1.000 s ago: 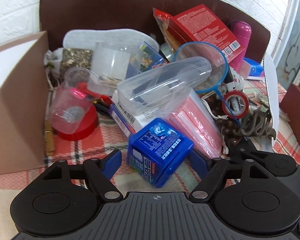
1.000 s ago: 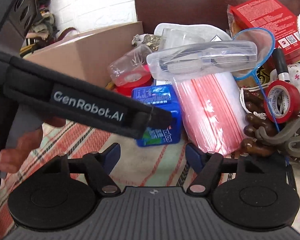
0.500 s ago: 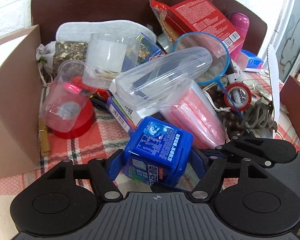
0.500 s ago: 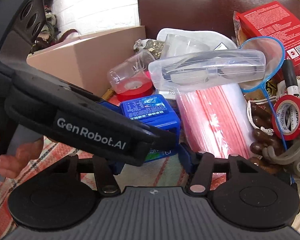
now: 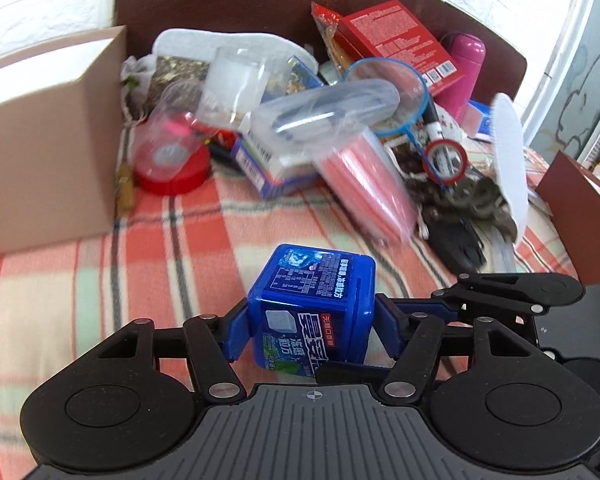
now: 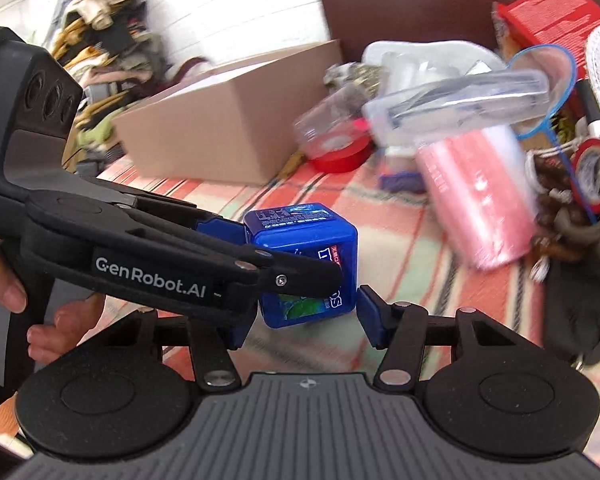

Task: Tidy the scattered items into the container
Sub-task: 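Carry the blue tin into the cardboard box with the left tool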

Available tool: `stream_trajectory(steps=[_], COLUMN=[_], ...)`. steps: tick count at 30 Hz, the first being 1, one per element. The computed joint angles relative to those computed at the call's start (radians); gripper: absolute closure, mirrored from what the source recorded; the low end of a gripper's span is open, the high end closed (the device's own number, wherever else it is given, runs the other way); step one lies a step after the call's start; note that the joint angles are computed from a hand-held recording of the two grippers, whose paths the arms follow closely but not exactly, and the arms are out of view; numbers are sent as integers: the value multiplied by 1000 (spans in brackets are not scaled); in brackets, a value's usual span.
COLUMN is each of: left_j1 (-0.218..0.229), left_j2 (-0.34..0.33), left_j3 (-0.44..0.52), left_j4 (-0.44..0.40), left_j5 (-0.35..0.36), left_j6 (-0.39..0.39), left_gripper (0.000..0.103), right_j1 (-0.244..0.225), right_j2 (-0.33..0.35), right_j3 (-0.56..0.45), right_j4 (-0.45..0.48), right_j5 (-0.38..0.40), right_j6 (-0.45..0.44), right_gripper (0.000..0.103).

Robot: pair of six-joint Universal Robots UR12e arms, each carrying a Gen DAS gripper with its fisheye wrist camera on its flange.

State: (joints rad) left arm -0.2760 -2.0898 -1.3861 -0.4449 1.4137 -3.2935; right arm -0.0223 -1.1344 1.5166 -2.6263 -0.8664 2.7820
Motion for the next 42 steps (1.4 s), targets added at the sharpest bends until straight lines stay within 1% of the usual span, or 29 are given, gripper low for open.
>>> stream_trajectory(steps=[2,4,6,7,10,15,16,17,19,22,23,25,27,29,33,38,42], left_j1=[0,3,7,8,7,10,12,13,16,18,18,19,18,19,22,23,29], left_j2=[21,32,33,31,24,18,19,20,22,26,27,27,29,35,52,79,99], left_j3=[-40,-66,-75,-77,-73,-68,-69,-71,-76,-84,-86,-89,-92,-100,-126,-147,-147], left_j4=[21,30,29,33,46,51,53,55,60,68,72,78,81,91,123,167,193], left_j5=[-1,-11,-14,-17,-10,-18,-22,-26,-30,-30,-31,-32,-28,-29,-26,11,44], left_j6=[-13,-38,-67,-81,-78,-84,-88,-92,-99,-110,-113,-117,-118,-122,-134,-133,-136], left_gripper=[37,34,27,24,24,26,32,34,34,34,36,36,37,39,40,40,40], right_j1=[-4,-2,1,3,7,12,13,14,17,19,19,18,19,21,21,28,38], right_j2=[-17,-26,-31,-31,-31,-25,-24,-22,-18,-15,-15,-12,-10,-13,-24,-34,-34], right_j3=[18,31,37,38,39,38,36,35,31,29,29,27,25,24,28,23,-8], right_j4=[36,55,75,71,53,28,24,21,15,9,9,9,13,18,31,26,30], right_j5=[29,36,34,33,31,25,22,20,15,13,17,32,40,31,45,64,84], right_j6=[-38,-71,-96,-92,-82,-86,-91,-95,-105,-114,-114,-113,-120,-128,-153,-184,-221], right_gripper=[43,43,42,42,39,38,34,28,26,26,26,26,34,35,36,36,36])
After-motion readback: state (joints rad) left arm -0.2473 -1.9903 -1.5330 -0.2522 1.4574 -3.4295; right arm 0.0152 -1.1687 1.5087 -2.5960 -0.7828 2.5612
